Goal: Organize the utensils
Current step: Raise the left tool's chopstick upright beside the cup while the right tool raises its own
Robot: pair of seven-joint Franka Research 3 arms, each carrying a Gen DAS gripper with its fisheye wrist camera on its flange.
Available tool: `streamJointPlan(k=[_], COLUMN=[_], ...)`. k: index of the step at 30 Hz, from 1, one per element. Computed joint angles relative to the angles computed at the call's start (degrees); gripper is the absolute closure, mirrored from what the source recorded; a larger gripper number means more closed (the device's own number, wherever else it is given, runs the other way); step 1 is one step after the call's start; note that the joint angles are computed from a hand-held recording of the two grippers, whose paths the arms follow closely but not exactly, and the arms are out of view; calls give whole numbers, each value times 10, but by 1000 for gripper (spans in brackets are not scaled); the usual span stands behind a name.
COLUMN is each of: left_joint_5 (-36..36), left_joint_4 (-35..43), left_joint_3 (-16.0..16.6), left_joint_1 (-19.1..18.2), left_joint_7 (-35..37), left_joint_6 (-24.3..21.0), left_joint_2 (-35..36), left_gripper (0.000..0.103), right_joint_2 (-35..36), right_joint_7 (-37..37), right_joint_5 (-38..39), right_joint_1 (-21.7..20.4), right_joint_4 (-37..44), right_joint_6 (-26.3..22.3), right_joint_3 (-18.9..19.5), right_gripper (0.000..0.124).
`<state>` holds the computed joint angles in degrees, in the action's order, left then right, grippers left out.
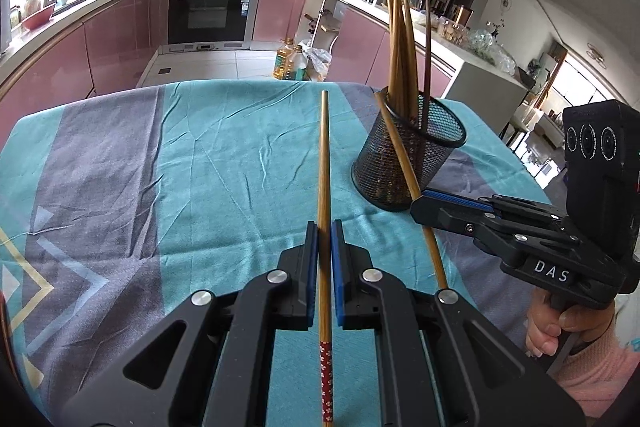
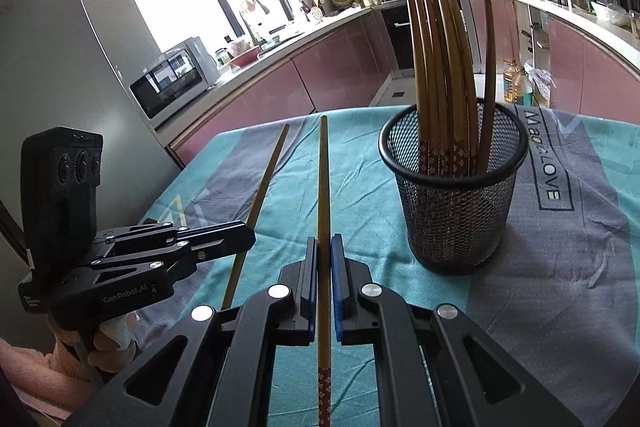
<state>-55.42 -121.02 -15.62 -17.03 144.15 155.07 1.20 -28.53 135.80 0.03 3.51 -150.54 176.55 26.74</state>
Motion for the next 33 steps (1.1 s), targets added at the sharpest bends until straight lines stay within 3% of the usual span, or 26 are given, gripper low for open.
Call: streamJointPlan(k=[33], left_joint_5=[-99], left_joint_4=[-19], left_joint_3=[29], left_joint_1=[-26], left_joint_7=[81], left_joint_6=[-28], left_joint_2=[-60], left_gripper=[96], right_joint_2=[-75], right_joint_7=[12], right_joint_5=[14], right_joint_1=[-46], right_joint_4=[-23], right_joint_6=[22], right_joint_3=[44], right_gripper=[118])
